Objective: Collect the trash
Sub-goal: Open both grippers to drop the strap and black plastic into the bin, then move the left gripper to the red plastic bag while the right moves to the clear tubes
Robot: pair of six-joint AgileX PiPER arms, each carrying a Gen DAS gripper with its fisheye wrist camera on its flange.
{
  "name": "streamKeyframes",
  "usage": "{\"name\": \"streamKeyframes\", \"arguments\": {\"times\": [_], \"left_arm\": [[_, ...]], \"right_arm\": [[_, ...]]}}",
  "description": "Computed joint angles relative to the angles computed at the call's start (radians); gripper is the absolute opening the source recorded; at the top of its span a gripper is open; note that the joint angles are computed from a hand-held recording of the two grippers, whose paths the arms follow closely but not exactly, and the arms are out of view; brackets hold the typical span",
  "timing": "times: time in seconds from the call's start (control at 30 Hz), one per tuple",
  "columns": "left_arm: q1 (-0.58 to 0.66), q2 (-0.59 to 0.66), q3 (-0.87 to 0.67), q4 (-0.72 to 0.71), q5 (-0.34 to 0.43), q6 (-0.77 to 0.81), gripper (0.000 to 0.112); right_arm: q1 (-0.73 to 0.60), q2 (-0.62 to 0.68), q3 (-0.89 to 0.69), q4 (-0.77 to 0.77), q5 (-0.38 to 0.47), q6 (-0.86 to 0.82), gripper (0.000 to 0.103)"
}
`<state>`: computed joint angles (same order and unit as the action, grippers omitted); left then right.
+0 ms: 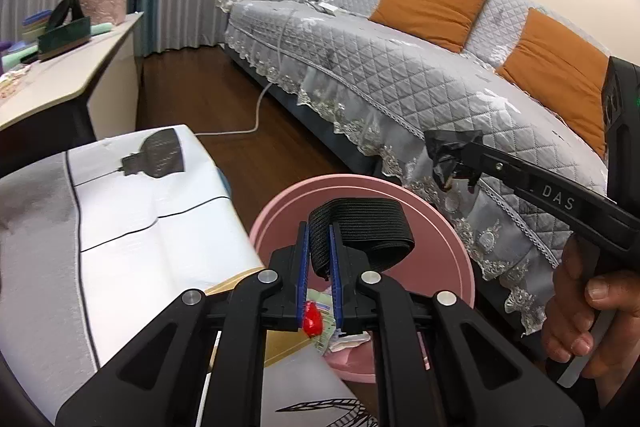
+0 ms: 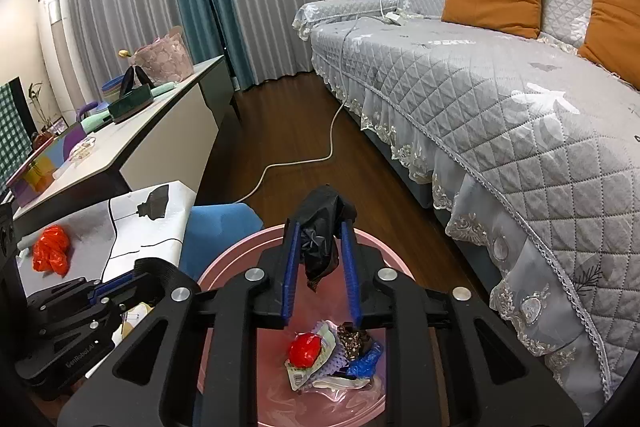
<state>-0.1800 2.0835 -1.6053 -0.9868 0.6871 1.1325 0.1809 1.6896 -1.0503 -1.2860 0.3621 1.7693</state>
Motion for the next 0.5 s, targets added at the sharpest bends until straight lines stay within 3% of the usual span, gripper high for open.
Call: {"name": "streamKeyframes", "arguments": {"times": [0.03, 0.07, 0.1, 0.23, 0.5], "left_arm": [[-0.003, 0.010, -0.017, 0.021, 0.016, -0.021, 0.014], [-0.007, 0.018, -0.032, 0.047, 0.025, -0.047, 0.024], [-0.011, 0.028, -0.050, 0.081, 0.039, -0.079, 0.036], [-0.001, 0.026, -0.043, 0.086, 0.040, -0.082, 0.038], [0.047, -0.020, -0.011, 0.077, 0.049, -0.059, 0.038]], "right_arm": [[0.000, 0.003, -0.004, 0.009, 0.005, -0.009, 0.031], [0.002, 0.011, -0.012, 0.035, 0.024, -0.031, 0.043], [0.003, 0.012, -0.013, 0.027, 0.032, -0.021, 0.048], [-0.007, 0.007, -0.003, 0.003, 0.031, 0.023, 0.056], [0.004, 0.006, 0.001, -0.020, 0.034, 0.071, 0.056]]}}
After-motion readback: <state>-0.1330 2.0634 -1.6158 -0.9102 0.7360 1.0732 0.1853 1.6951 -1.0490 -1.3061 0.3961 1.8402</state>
